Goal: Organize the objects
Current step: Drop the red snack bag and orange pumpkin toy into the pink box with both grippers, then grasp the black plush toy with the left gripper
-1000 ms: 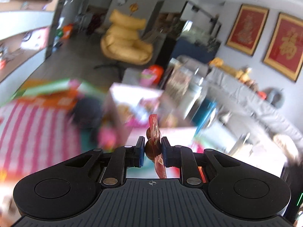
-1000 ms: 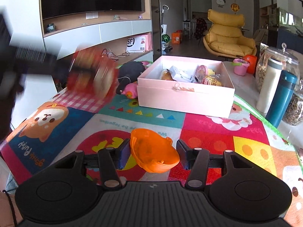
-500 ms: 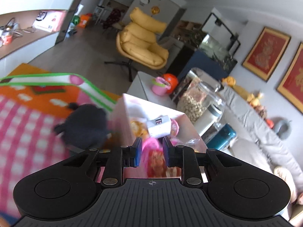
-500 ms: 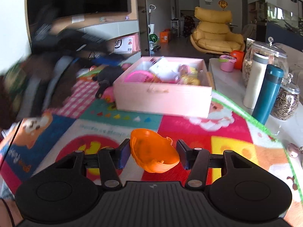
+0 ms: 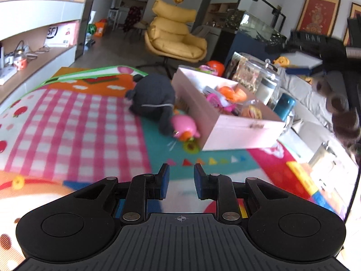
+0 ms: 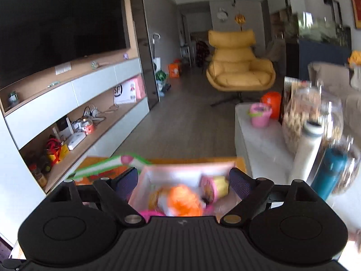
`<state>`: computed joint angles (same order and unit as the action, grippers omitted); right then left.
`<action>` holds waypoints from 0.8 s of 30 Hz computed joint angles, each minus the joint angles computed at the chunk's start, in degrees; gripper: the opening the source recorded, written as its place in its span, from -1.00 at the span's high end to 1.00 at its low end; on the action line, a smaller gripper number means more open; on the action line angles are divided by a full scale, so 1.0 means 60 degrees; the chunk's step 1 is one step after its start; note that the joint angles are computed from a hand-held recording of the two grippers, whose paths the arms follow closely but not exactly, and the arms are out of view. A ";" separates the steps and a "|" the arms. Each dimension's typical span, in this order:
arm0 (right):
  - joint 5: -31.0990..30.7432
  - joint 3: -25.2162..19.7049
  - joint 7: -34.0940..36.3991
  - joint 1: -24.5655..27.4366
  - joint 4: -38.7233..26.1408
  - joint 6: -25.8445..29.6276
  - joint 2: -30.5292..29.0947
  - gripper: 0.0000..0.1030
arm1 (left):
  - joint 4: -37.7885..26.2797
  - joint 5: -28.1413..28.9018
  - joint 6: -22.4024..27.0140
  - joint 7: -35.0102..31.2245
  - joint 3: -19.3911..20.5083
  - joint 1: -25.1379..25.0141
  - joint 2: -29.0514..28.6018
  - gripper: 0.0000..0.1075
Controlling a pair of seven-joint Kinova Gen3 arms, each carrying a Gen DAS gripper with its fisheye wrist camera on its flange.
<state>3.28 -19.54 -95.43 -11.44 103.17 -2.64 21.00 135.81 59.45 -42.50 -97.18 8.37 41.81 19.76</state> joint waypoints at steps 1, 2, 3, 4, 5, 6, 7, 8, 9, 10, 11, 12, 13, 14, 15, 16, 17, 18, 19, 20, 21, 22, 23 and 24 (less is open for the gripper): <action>-0.0148 -0.0040 0.0100 0.0016 0.0227 -0.0067 0.0033 -0.82 | 0.0084 -0.0016 -0.0102 0.0132 0.0025 0.0035 0.0042 0.52; -0.0442 0.0096 0.0355 -0.0146 0.0561 -0.0233 0.0025 -0.91 | 0.0163 -0.0180 -0.0188 0.0393 0.0050 0.0006 0.0106 0.52; -0.0707 0.0398 0.0617 -0.0484 0.0994 -0.0554 -0.0003 -0.92 | 0.0214 -0.0324 -0.0224 0.0609 0.0048 -0.0040 0.0108 0.52; -0.0817 0.0812 0.0725 -0.0927 0.1422 -0.0883 -0.0024 -0.92 | 0.0228 -0.0367 -0.0331 0.0779 0.0042 -0.0015 0.0148 0.52; -0.0771 0.1141 0.0684 -0.1293 0.1829 -0.1174 -0.0012 -0.92 | 0.0210 -0.0391 -0.0458 0.0902 0.0027 0.0022 0.0218 0.52; -0.0570 0.1293 0.0499 -0.1489 0.2201 -0.1443 0.0029 -0.92 | 0.0176 -0.0398 -0.0583 0.0997 0.0011 0.0062 0.0286 0.52; -0.0213 0.1269 0.0186 -0.1509 0.2490 -0.1672 0.0116 -0.92 | 0.0119 -0.0395 -0.0636 0.1045 -0.0001 0.0083 0.0336 0.52; 0.0014 0.1081 0.0028 -0.1377 0.2741 -0.1859 0.0214 -0.92 | 0.0051 -0.0380 -0.0600 0.1085 -0.0070 0.0118 0.0363 0.52; 0.0168 0.0935 -0.0055 -0.1284 0.2992 -0.2095 0.0332 -0.92 | -0.0043 -0.0262 -0.0554 0.1040 -0.0008 0.0051 0.0383 0.52; 0.0287 0.0887 -0.0117 -0.1265 0.3227 -0.2339 0.0404 -0.92 | -0.0162 -0.0032 -0.0569 0.0875 0.0231 -0.0158 0.0406 0.52; 0.0250 0.0989 -0.0052 -0.1422 0.3391 -0.2610 0.0516 -0.92 | -0.0268 0.0188 -0.0680 0.0638 0.0647 -0.0524 0.0436 0.52; 0.0058 0.1245 0.0119 -0.1753 0.3516 -0.2869 0.0586 -0.92 | -0.0372 0.0398 -0.0795 0.0405 0.0914 -0.0759 0.0445 0.52; -0.0290 0.1581 0.0434 -0.2195 0.3602 -0.3043 0.0642 -0.93 | -0.0477 0.0612 -0.0871 0.0172 0.1004 -0.0833 0.0426 0.52; -0.0527 0.1877 0.0683 -0.2571 0.3637 -0.3062 0.0662 -0.93 | -0.0636 0.0929 -0.0876 -0.0216 0.0917 -0.0768 0.0368 0.52; -0.0610 0.2020 0.0843 -0.2770 0.3739 -0.3220 0.0631 -0.93 | -0.0806 0.1163 -0.0847 -0.0605 0.0653 -0.0586 0.0307 0.52; -0.0537 0.2025 0.0858 -0.2792 0.3904 -0.3533 0.0620 -1.00 | -0.0992 0.1307 -0.0765 -0.0993 0.0212 -0.0295 0.0271 0.52; -0.0529 0.1920 0.0959 -0.2713 0.4045 -0.3792 0.0625 -1.00 | -0.1181 0.1439 -0.0732 -0.1382 -0.0230 0.0024 0.0287 0.52; -0.0551 0.1893 0.1005 -0.2712 0.4124 -0.3927 0.0626 -1.00 | -0.1387 0.1531 -0.0759 -0.1770 -0.0672 0.0355 0.0356 0.52; -0.0580 0.1873 0.1032 -0.2706 0.4152 -0.3957 0.0620 -1.00 | -0.1596 0.1524 -0.0678 -0.2158 -0.1115 0.0627 0.0432 0.52; -0.0649 0.1879 0.1061 -0.2725 0.4173 -0.3989 0.0622 -1.00 | -0.1807 0.1495 -0.0440 -0.2547 -0.1557 0.0835 0.0486 0.52; -0.0688 0.1859 0.1041 -0.2701 0.4085 -0.3897 0.0634 -1.00 | -0.2041 0.1478 -0.0132 -0.2935 -0.2000 0.1007 0.0540 0.50; -0.0725 0.1835 0.1001 -0.2673 0.4034 -0.3825 0.0647 -1.00 | -0.2279 0.1557 0.0137 -0.3323 -0.2442 0.1196 0.0612 0.50; -0.0688 0.1785 0.0930 -0.2582 0.3961 -0.3706 0.0652 -1.00 | -0.2499 0.1646 0.0387 -0.3712 -0.2884 0.1391 0.0694 0.50; -0.0638 0.1737 0.0868 -0.2506 0.3905 -0.3623 0.0663 -1.00 | -0.2721 0.1729 0.0632 -0.4100 -0.3327 0.1569 0.0821 0.50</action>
<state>-0.55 -9.12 -90.22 -26.48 126.60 -24.38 24.97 119.48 69.82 -38.71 -121.78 -11.59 51.22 24.69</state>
